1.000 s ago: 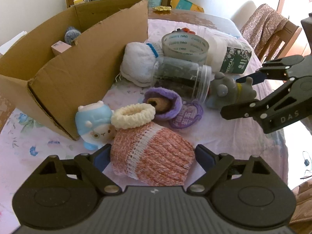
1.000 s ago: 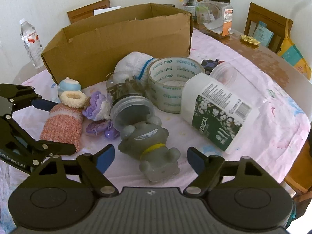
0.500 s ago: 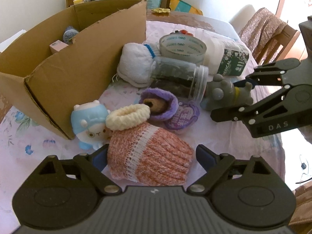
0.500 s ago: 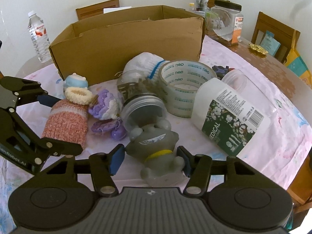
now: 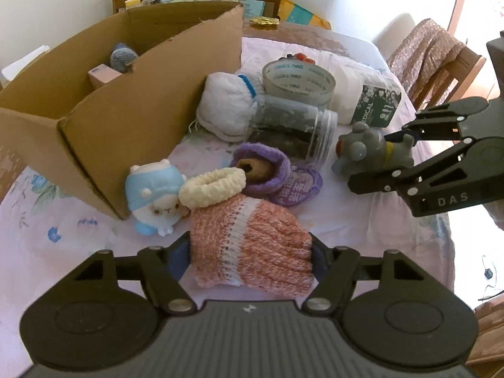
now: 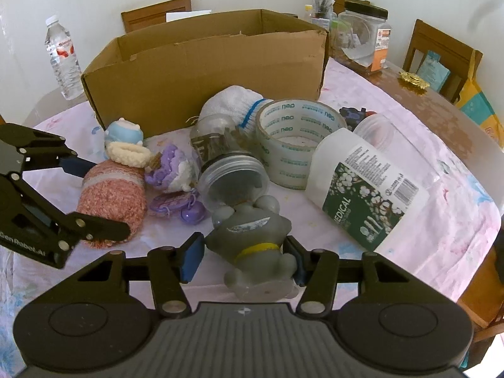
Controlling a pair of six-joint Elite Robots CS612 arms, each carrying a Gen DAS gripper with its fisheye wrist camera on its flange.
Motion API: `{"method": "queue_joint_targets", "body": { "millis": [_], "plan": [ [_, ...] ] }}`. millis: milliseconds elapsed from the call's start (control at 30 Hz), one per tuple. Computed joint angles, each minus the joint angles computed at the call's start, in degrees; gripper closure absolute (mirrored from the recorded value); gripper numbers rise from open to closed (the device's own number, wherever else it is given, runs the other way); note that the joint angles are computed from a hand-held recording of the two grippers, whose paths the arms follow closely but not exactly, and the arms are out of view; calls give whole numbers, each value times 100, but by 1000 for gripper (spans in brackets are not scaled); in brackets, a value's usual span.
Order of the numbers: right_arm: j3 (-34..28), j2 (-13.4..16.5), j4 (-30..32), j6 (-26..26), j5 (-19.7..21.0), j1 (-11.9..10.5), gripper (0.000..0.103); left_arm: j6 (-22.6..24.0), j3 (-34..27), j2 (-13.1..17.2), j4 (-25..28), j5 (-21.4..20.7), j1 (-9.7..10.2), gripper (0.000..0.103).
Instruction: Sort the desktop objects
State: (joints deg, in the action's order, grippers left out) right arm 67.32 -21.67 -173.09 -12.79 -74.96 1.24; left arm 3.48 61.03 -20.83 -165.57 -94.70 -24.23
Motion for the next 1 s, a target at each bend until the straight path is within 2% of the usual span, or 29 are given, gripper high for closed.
{"method": "queue_joint_targets", "body": {
  "millis": [367, 533, 767, 1000],
  "plan": [
    [228, -210, -237, 157, 48, -16, 43, -227, 352, -272, -362, -40, -27, 32],
    [330, -329, -389, 133, -4, 6, 43, -319, 464, -420, -408, 167, -76, 32],
    [284, -411, -406, 105, 196, -16, 43, -518, 491, -541, -453, 298, -96, 32],
    [-22, -341, -281, -60, 503, -50, 43, -708, 420, -615, -480, 510, -110, 32]
  ]
}}
